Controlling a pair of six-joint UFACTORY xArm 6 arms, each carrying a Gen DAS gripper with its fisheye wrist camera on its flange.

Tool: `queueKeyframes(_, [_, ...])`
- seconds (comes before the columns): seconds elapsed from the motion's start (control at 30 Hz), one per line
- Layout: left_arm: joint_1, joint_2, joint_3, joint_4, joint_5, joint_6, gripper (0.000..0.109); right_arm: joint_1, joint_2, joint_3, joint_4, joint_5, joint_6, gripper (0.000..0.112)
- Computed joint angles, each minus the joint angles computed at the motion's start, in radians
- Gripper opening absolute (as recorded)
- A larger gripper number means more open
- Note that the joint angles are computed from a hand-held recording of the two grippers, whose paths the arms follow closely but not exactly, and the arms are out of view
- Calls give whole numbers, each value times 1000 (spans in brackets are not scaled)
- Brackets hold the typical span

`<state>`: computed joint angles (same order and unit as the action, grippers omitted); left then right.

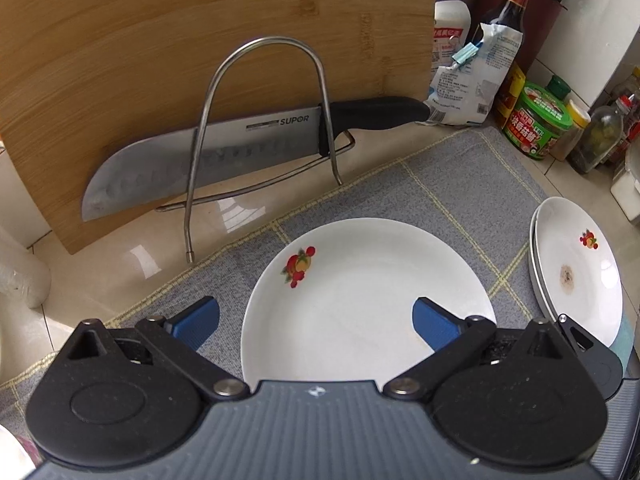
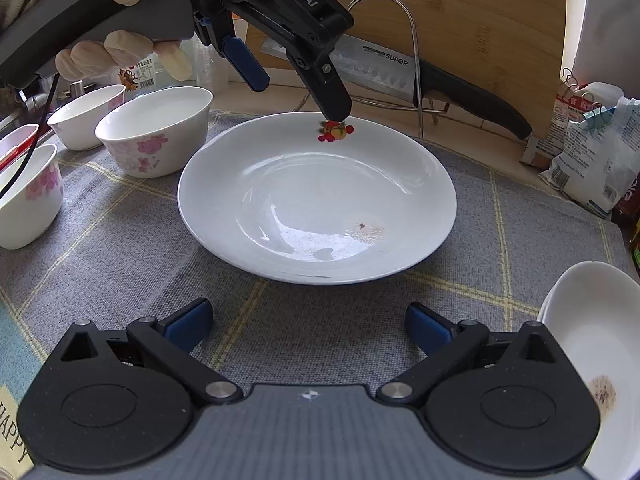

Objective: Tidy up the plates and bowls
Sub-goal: 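Grasp the fruit-print plate rim with the left gripper while the right gripper grips its other rim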

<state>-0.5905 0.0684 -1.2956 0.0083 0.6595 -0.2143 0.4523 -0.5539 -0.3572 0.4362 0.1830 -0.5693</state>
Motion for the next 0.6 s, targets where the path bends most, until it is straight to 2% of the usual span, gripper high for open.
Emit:
queueKeyframes(0.23, [15, 76, -68, -62, 46, 76, 102, 4, 9, -3, -2, -8, 4, 103])
queueKeyframes(0.6, [27, 151, -147, -160, 108, 163, 101, 19, 44, -25, 100, -32, -99, 103])
